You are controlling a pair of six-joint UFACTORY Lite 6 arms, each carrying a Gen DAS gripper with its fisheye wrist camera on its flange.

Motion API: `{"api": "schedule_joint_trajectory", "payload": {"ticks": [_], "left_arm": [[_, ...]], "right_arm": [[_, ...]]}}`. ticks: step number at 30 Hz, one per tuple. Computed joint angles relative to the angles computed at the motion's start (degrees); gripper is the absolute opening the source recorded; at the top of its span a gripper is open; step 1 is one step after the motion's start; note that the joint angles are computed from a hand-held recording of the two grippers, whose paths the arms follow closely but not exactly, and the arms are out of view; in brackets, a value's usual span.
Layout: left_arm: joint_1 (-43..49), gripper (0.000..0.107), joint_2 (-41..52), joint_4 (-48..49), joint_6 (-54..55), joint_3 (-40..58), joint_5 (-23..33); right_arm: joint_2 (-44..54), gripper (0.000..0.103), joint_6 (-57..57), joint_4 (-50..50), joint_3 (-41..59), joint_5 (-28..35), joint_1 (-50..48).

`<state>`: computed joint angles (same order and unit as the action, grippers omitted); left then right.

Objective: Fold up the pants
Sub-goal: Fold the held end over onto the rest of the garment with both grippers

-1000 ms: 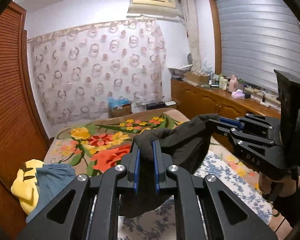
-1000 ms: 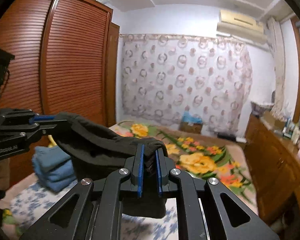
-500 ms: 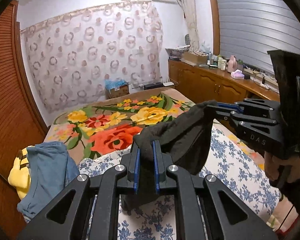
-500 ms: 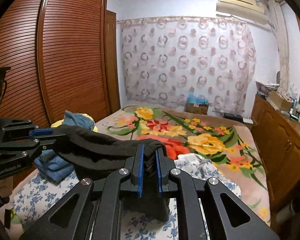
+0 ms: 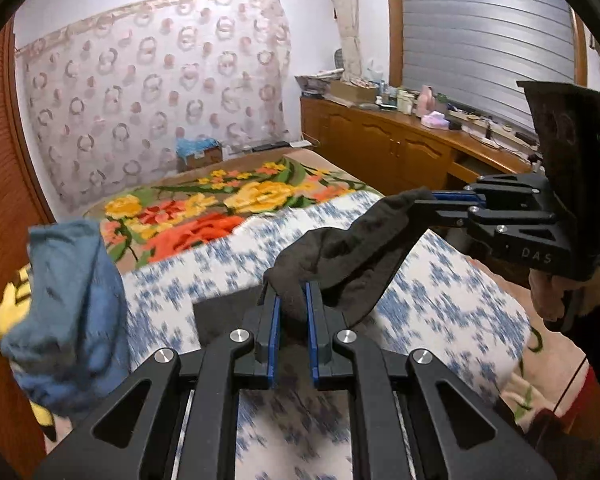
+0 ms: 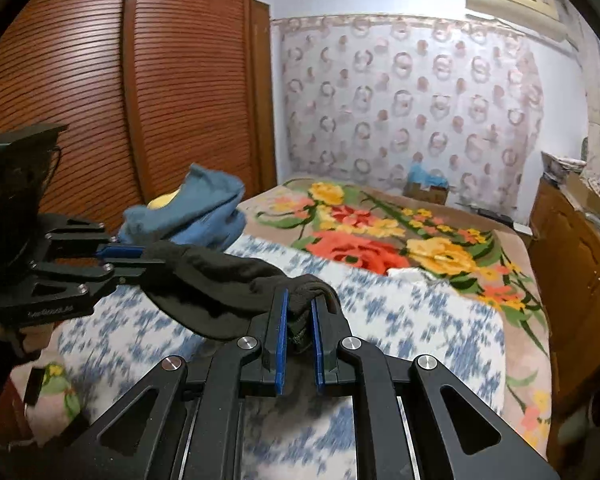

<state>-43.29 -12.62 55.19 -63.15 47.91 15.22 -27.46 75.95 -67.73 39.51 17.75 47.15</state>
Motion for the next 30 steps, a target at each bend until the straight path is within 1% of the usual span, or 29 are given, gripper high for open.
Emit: {"api": "schedule_joint_trajectory", "payload": {"ticks": [2, 4, 7, 10, 11, 13, 15, 16, 17, 21, 23, 24, 26, 28, 30], "left_arm": [[-2.80, 0.012, -2.34, 4.03, -5.57, -3.39, 0.98], [-5.34, 0.012, -4.28, 7.38, -10.25, -6.39, 2.04], [-9.23, 0.012, -6.80, 11.66, -17.50, -10.49, 4.02], [-11.52, 0.012, -9.20, 13.47, -21.85, -14.04, 4.38], [-12.24, 0.012, -9.82, 13.83, -22.87, -15.06, 4.63], [-13.78, 0.012, -11.61, 14.72, -25.47, -17.43, 4.89], [-15.41, 0.012, -12.97, 15.09, -27.69, -19.41, 5.37], [-16.01, 0.012, -13.54, 16.06, -29.54, -20.43, 5.53], [-16.79, 0.012, -13.99, 16.94, -31.53, -21.30, 5.73], [-18.91, 0.012, -14.88, 20.35, -37.91, -24.00, 6.03], [-20.26, 0.012, -15.52, 20.80, -39.40, -24.65, 7.01], [-21.03, 0.012, -16.02, 20.85, -40.11, -24.99, 7.48], [-22.37, 0.012, -17.37, 20.14, -40.62, -25.62, 8.27], [-25.66, 0.012, -18.96, 17.93, -40.36, -25.99, 11.08], [-29.29, 0.012, -21.39, 16.43, -40.51, -26.77, 13.95]], "right_arm": [[-3.82, 0.011, -1.88, 2.65, -3.55, 0.55, 1.50], [-6.82, 0.011, -2.20, 3.87, -6.42, 2.57, 3.81], [-10.91, 0.011, -6.89, 9.87, -9.70, 2.34, 4.44], [-14.46, 0.011, -10.39, 14.28, -12.08, 4.00, 5.68], [-15.00, 0.011, -10.71, 14.94, -12.23, 4.43, 6.29], [-16.26, 0.011, -16.05, 20.69, -12.46, 3.59, 5.17], [-16.38, 0.011, -17.72, 22.64, -12.61, 3.60, 5.11], [-17.24, 0.011, -18.94, 24.14, -13.11, 3.71, 4.91], [-17.39, 0.011, -17.77, 23.72, -13.71, 3.69, 5.68], [-18.21, 0.011, -21.59, 28.60, -14.22, 2.66, 4.66], [-18.74, 0.011, -22.45, 29.91, -14.53, 2.55, 4.86], [-19.33, 0.011, -19.82, 27.95, -15.13, 3.27, 6.29], [-20.12, 0.011, -19.85, 28.23, -14.91, 4.21, 6.94], [-21.98, 0.011, -21.59, 30.10, -15.06, 4.89, 7.26], [-25.46, 0.011, -19.94, 29.42, -16.35, 6.74, 9.75]]}}
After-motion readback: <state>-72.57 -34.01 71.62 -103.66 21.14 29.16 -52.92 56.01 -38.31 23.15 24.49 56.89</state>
